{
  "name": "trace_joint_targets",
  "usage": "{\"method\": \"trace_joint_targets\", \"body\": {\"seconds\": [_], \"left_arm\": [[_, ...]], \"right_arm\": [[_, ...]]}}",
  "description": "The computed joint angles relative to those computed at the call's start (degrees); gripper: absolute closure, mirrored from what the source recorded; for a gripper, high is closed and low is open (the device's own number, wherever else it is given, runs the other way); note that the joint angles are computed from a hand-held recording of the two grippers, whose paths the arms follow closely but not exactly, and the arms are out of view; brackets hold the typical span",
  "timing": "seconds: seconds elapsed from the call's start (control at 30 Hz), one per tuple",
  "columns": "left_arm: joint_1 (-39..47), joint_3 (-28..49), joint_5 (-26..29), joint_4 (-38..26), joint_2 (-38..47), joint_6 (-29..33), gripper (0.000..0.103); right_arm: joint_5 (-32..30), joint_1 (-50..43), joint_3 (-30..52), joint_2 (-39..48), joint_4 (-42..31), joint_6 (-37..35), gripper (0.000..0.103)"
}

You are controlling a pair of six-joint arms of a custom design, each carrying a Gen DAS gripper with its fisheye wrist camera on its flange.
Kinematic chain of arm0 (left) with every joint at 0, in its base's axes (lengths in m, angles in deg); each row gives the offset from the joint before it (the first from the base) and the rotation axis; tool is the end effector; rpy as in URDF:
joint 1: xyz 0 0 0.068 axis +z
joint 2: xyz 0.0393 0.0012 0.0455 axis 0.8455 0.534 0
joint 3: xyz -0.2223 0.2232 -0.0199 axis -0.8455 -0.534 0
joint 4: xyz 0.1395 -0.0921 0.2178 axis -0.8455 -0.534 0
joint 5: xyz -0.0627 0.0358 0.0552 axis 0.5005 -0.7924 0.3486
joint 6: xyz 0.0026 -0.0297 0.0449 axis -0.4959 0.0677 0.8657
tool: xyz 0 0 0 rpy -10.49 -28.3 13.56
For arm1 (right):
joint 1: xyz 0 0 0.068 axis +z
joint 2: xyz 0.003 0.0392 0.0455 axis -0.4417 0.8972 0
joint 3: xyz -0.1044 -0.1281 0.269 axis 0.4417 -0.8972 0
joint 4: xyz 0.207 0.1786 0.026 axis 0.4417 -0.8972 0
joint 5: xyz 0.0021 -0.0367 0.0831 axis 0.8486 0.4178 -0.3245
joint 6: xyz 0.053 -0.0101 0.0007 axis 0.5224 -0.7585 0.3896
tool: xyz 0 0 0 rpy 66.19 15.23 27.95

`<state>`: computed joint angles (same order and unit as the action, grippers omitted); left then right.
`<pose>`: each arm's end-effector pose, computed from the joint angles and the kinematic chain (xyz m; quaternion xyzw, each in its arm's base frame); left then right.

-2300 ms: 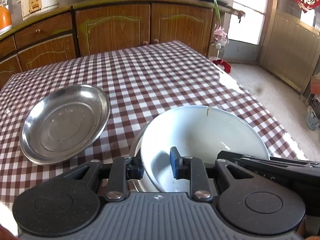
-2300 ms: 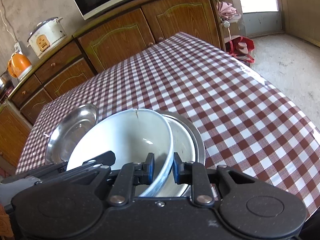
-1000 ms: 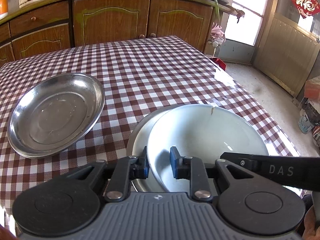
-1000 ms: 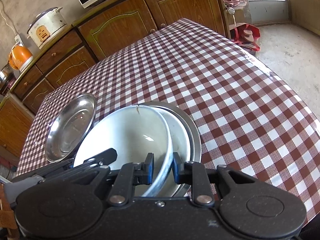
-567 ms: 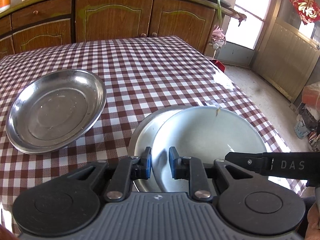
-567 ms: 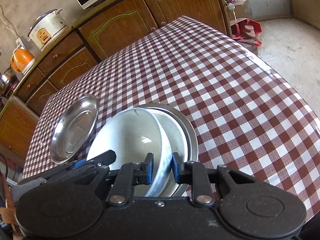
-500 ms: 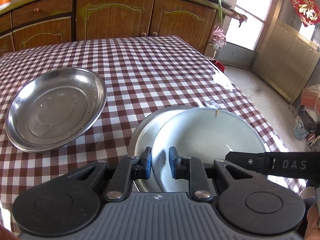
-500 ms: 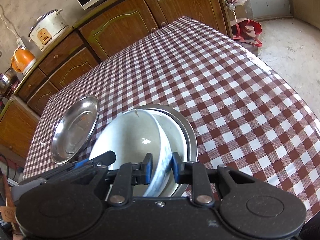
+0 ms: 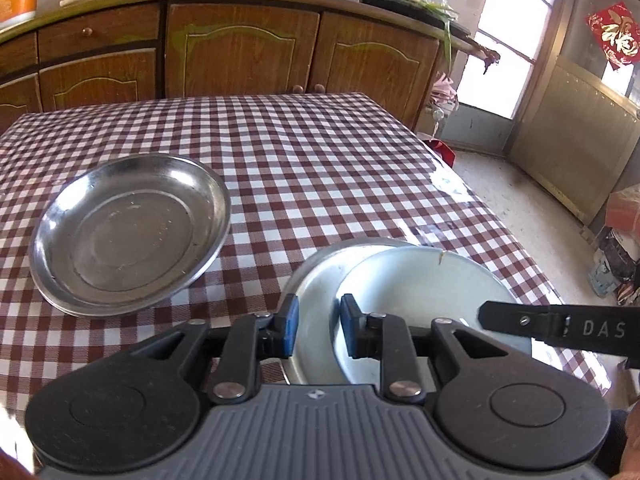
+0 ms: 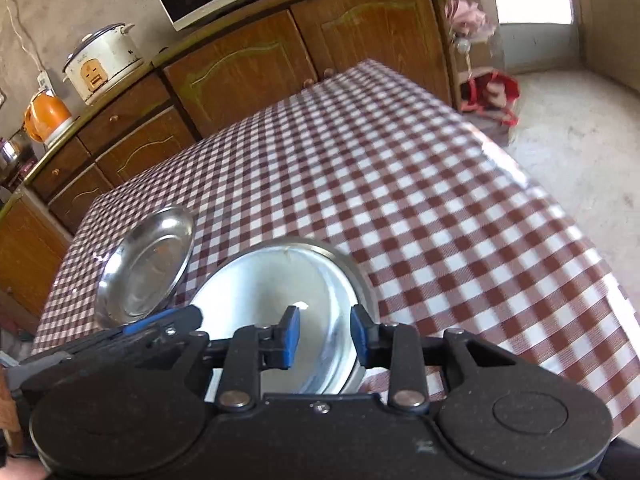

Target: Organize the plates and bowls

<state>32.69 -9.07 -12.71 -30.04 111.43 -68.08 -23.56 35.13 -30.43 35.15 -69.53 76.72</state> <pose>0.2760 -0.1357 0.0949 0.2038 0.8809 -0.1789 0.3878 0.1308 0.1895 0.0995 0.2331 0.8827 0.0846 0.3991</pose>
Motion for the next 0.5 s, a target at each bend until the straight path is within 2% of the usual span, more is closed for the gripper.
{"method": "trace_joint_targets", "body": {"seconds": [0.23, 0.43, 0.5], "left_arm": [[1.5, -1.2, -0.9, 1.2, -2.3, -0.5, 0.071], [2.5, -1.3, -0.7, 0.5, -2.8, -1.3, 0.068], [2.5, -1.4, -0.7, 0.4, -3.0, -1.3, 0.068]], "right_arm": [[3.0, 2.2, 2.6, 0.4, -7.6, 1.6, 0.086], [4.8, 2.6, 5.1, 6.2, -6.5, 1.8, 0.092], [3.9, 1.6, 4.3, 7.6, -2.9, 0.7, 0.094]]}}
